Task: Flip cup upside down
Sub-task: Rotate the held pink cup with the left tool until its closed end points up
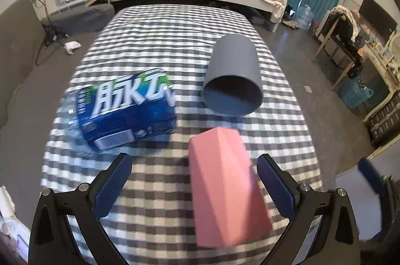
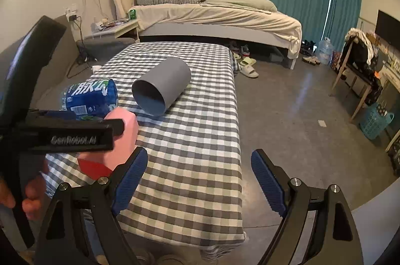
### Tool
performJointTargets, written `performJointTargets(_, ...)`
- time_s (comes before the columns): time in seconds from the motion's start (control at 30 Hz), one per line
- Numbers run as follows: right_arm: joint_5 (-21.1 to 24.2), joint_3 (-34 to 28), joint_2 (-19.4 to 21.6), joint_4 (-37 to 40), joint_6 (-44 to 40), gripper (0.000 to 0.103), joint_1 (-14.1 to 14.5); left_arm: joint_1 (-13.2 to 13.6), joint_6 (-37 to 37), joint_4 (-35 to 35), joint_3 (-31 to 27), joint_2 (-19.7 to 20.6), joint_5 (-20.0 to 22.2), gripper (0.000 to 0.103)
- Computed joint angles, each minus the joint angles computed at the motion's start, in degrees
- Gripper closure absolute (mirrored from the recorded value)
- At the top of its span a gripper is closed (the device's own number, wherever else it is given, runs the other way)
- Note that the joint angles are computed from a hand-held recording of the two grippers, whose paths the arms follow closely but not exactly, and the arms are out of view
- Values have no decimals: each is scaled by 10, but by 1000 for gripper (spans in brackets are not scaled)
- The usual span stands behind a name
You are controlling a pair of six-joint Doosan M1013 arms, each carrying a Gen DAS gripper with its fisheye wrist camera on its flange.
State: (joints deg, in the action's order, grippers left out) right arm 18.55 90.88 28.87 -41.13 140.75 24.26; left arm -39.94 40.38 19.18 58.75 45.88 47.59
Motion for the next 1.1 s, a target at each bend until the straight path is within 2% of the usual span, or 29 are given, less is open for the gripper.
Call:
performJointTargets(0.03,-2,0,0,9,-5,18,-1,1,6,-4,-8,5,6,1)
performJointTargets(0.1,-5,1,0,22,-9,18,-3,3,29,-27,-21,13,15,10)
performJointTargets(0.17,-3,0,1,42,-27,18,-4,9,63,-74,-29,18,16,24)
performJointTargets(0.23,-1,-2,3,52,-39,18,-4,13,96,-114,-37,23,17,32)
performJointTargets(0.3,3,-3,4,54,-44,18,-3,13,122,-125,-45,26,23,40)
performJointTargets(0.4,-4,-3,5,56,-45,18,-3,11,134,-120,-42,23,20,40)
performJointTargets(0.5,-4,-3,5,48,-40,18,-1,9,123,-99,-28,12,-3,41)
performJointTargets(0.67,-1,0,2,26,-16,18,-2,-4,63,6,12,-16,-71,43)
performJointTargets(0.77,0,3,0,8,7,18,-1,-12,37,68,31,-26,-98,45)
performJointTargets(0.83,2,4,-1,-7,23,18,0,-14,28,88,36,-27,-102,45)
performJointTargets(0.97,3,5,-2,-3,26,18,-1,-15,26,100,62,-33,-136,46)
performJointTargets(1.1,6,5,-2,-1,27,18,-1,-15,25,108,64,-33,-142,46)
